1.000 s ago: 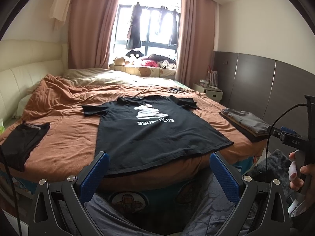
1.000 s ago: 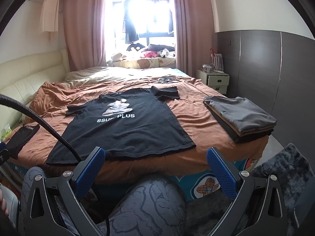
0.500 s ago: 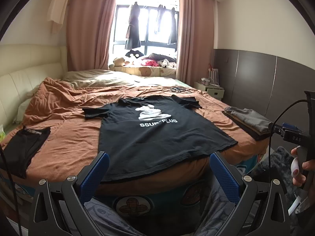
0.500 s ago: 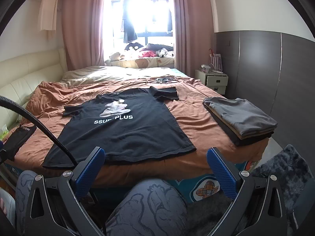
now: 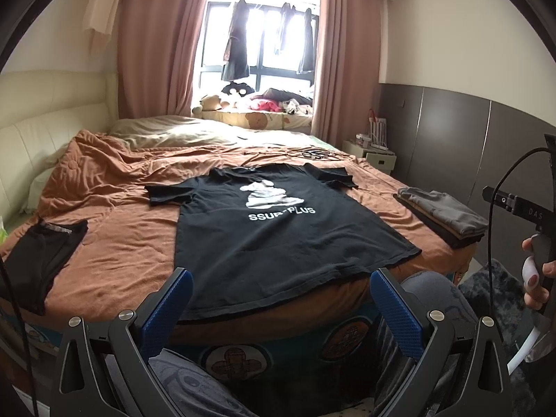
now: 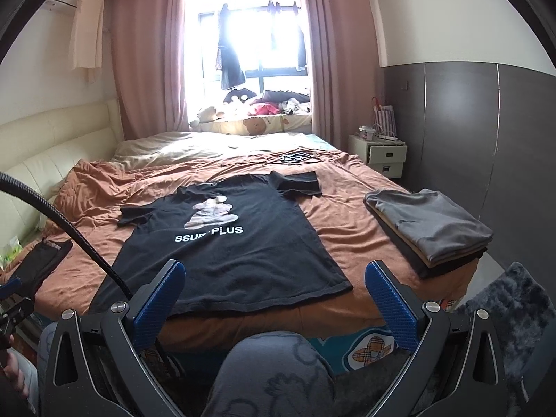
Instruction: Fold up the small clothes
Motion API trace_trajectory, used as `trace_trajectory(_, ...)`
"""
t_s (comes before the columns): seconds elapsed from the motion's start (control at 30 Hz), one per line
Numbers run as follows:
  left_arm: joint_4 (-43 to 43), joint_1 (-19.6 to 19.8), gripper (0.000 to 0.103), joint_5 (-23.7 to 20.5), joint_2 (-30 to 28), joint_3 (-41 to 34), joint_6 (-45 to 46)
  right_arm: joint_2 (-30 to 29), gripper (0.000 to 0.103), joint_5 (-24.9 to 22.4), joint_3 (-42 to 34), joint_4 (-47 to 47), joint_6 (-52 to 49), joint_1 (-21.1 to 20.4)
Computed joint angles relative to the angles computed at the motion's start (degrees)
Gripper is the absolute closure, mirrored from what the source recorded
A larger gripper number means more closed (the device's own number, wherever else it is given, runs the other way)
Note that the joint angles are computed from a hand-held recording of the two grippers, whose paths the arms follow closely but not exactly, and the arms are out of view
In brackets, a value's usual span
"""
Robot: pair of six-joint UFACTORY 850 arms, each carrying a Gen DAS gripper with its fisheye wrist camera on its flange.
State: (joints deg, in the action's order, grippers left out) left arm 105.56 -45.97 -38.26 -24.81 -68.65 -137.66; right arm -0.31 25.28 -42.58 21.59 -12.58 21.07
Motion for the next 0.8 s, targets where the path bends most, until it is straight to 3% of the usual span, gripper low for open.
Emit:
trace_trajectory(0.4,-3.24,1.72,0.0,-0.83,0.5,-1.03,2.63,-5.85,0.0,-2.15,-5.85,-18.33,11.03,-1.72)
trace_trajectory(0.8,-1.28,7.99,0.0,1.71,-0.05,-1.72,2.55,-15.78,0.0,-4.14,-16.88,-29.95,22.63,-2.32)
